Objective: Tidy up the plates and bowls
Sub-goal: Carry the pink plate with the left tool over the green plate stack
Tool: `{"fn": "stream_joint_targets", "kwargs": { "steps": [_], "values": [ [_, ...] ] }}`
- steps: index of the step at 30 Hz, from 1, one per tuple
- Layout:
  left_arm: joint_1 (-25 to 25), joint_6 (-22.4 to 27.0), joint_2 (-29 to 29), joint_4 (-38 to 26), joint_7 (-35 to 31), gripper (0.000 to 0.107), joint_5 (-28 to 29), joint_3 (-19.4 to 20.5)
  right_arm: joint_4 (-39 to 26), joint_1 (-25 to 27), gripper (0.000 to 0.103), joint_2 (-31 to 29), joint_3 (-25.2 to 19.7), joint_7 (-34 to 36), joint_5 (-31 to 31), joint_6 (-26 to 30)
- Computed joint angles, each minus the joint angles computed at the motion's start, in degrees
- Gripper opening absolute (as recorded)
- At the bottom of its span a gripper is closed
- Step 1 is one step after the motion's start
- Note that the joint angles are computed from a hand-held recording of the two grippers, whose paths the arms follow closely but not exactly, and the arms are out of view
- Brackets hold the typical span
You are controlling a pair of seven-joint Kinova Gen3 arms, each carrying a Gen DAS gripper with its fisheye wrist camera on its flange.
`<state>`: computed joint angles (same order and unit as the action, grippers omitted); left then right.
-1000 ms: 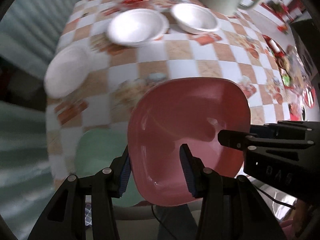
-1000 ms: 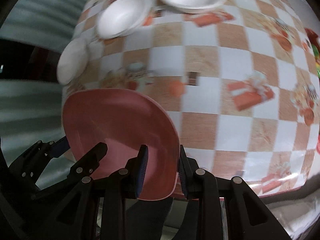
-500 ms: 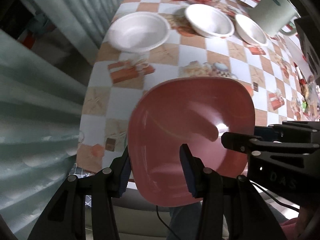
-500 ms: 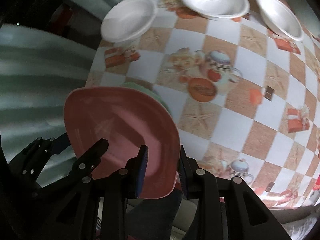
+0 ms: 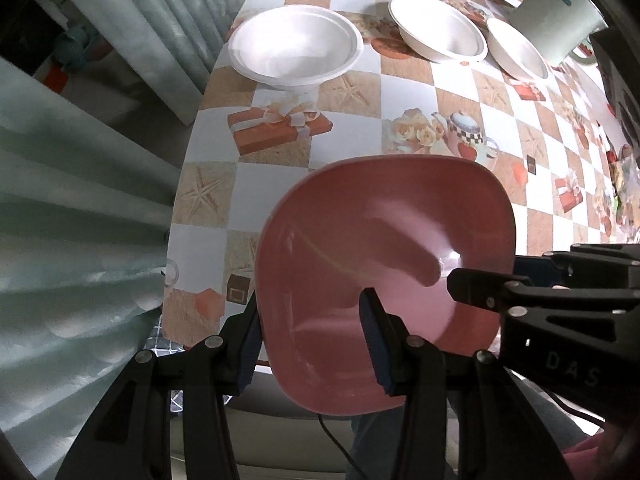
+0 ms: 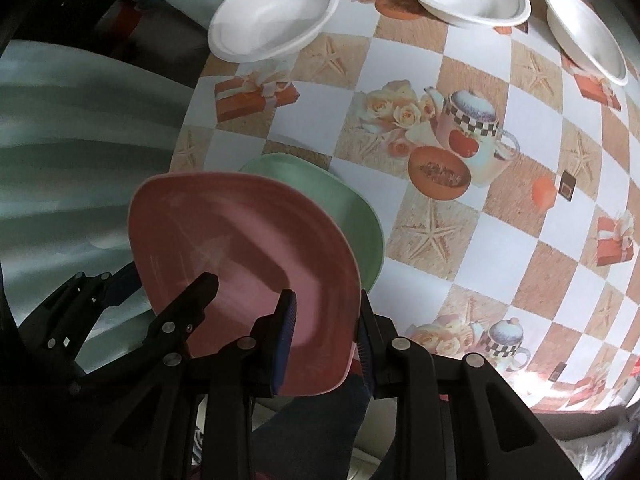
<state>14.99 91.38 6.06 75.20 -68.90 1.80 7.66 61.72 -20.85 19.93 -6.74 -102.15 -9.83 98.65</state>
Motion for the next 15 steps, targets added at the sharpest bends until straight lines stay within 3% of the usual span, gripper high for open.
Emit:
{"fn": "stream_joint_targets", "kwargs": {
  "steps": [13, 15],
  "values": [
    [-0.3, -2.6, 0.8, 2.5, -3.0, 0.05, 0.8, -0.3, 2.4, -0.2, 0.032, 0.5, 0.1, -2.7, 0.0, -2.0],
    [-0.5, -3.1, 0.4, 3.0, -2.8, 0.059, 1.3, -0.4, 2.6, 0.1, 0.032, 0.4, 0.0, -2.5, -0.6, -2.2]
  ]
}}
